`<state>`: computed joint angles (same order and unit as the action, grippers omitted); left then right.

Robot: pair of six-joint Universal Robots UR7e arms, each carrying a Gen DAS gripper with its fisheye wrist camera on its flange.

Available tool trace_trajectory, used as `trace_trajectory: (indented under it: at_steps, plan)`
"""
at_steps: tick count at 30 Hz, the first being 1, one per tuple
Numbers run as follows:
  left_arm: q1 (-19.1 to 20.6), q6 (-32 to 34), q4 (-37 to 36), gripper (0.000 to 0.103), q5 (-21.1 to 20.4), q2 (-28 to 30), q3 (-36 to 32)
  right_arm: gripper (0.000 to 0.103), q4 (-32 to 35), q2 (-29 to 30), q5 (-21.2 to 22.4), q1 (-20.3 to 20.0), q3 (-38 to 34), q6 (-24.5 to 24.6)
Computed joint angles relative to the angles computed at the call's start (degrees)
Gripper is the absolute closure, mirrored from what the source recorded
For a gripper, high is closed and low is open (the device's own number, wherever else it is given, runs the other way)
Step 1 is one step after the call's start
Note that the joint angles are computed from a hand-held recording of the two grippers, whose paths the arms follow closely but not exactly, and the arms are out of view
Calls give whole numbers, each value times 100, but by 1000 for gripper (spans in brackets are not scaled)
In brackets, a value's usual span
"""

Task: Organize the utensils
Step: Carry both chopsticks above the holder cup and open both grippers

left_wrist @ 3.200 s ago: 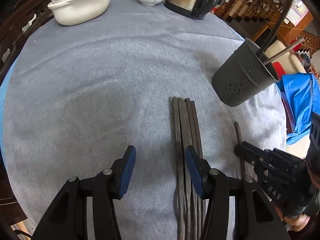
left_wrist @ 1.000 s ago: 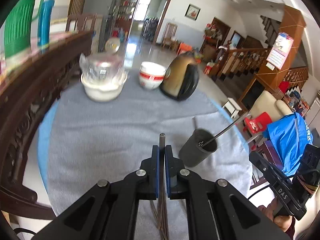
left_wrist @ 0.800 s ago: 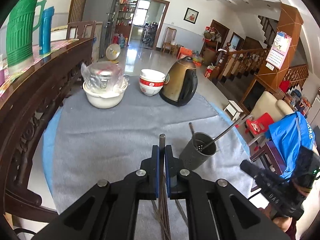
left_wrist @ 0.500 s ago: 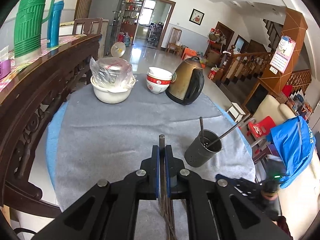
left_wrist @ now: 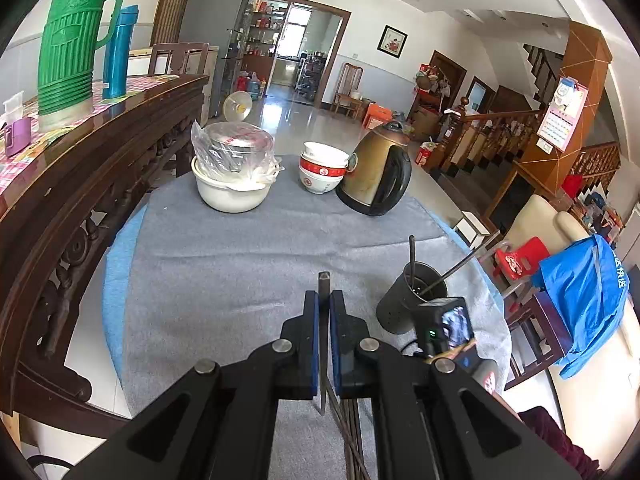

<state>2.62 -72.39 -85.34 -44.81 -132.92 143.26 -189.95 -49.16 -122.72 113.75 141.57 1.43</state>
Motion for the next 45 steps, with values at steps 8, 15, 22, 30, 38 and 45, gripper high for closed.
trace_trajectory:
  at_steps: [8,15,22,30,38,45]
  plan:
    - [-53,-24,-55,98,11,12,31,97,-45,134,-114,73,-120,-81]
    - [-207,-171,29,98,56,92,5,97,-1509,-358,321,307,629,-447]
    - [-456,-431,224,98,121,284,-94,97,-2863,-962,693,558,1253,-633]
    - [-844,-457,163,98,427,567,-312,97,-4813,-1159,384,1115,1488,-942]
    - [-890,62,-897,98,969,1001,-301,97,-6398,-1022,-306,1648,1255,-1539]
    - [-577,1154,-2693,98,1393,1691,-197,97,-7150,-872,-651,1811,762,-2392]
